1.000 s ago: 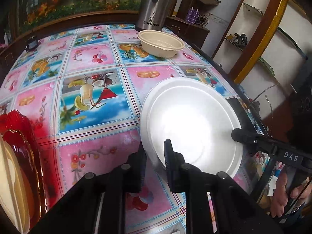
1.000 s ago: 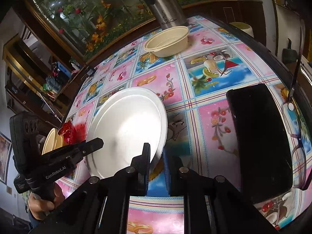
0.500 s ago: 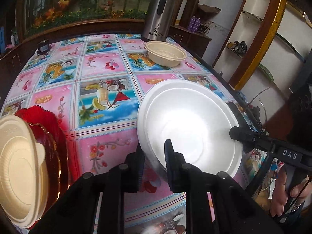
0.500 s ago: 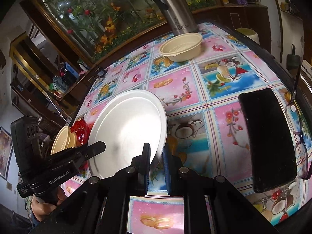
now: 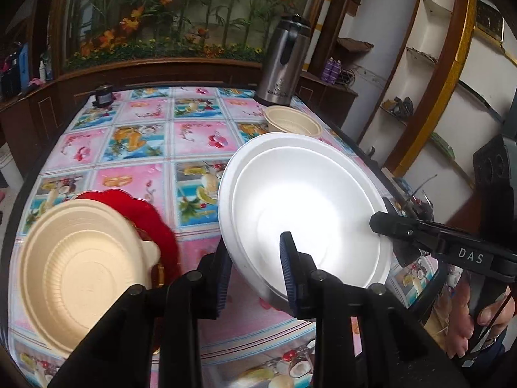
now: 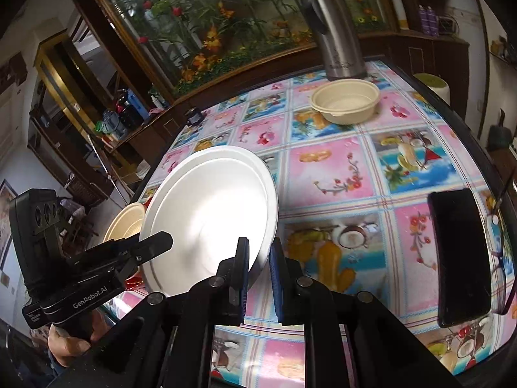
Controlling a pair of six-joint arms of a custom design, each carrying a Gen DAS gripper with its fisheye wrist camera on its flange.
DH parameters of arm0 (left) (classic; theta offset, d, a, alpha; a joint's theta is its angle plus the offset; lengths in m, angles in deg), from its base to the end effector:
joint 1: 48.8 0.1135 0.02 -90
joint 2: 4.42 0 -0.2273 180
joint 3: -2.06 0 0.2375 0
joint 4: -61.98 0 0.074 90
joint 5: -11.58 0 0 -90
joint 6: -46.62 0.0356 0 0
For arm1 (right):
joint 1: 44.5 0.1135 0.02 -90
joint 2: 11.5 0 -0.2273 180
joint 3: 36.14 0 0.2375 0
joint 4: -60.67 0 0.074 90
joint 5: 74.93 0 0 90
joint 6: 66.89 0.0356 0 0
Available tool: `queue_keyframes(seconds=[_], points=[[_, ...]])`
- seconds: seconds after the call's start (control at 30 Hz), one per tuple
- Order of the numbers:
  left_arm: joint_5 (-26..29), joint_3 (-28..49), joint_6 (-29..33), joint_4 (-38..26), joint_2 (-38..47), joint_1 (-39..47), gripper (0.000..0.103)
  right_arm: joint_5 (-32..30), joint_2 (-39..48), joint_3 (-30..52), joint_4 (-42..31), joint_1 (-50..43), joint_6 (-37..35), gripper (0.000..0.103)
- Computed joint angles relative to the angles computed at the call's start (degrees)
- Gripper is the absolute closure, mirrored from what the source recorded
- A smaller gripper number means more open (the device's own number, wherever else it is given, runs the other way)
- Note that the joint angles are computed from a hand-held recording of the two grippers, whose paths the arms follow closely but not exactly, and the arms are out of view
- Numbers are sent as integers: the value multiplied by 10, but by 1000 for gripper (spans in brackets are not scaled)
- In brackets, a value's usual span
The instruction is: Organize plates and bowls
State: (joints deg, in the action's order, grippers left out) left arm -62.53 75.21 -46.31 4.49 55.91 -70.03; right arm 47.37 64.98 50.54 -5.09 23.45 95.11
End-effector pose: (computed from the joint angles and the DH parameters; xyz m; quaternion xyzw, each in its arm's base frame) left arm 0.1979 -0.0873 0.2876 0.1979 0.8938 -0.2046 0.3465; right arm 0.1150 0.2334 0.2907 0.1147 0.9140 0.1762 0.3470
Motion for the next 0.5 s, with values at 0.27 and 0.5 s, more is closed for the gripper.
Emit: queue_keyframes(seconds=[0.27,0.5], points=[[83,8,56,-44,-48,157,71,-37,110,127,31,-22,-88,89],[166,20,130,-79,-33,317,71,-90,214,224,65,-41,-148,89]])
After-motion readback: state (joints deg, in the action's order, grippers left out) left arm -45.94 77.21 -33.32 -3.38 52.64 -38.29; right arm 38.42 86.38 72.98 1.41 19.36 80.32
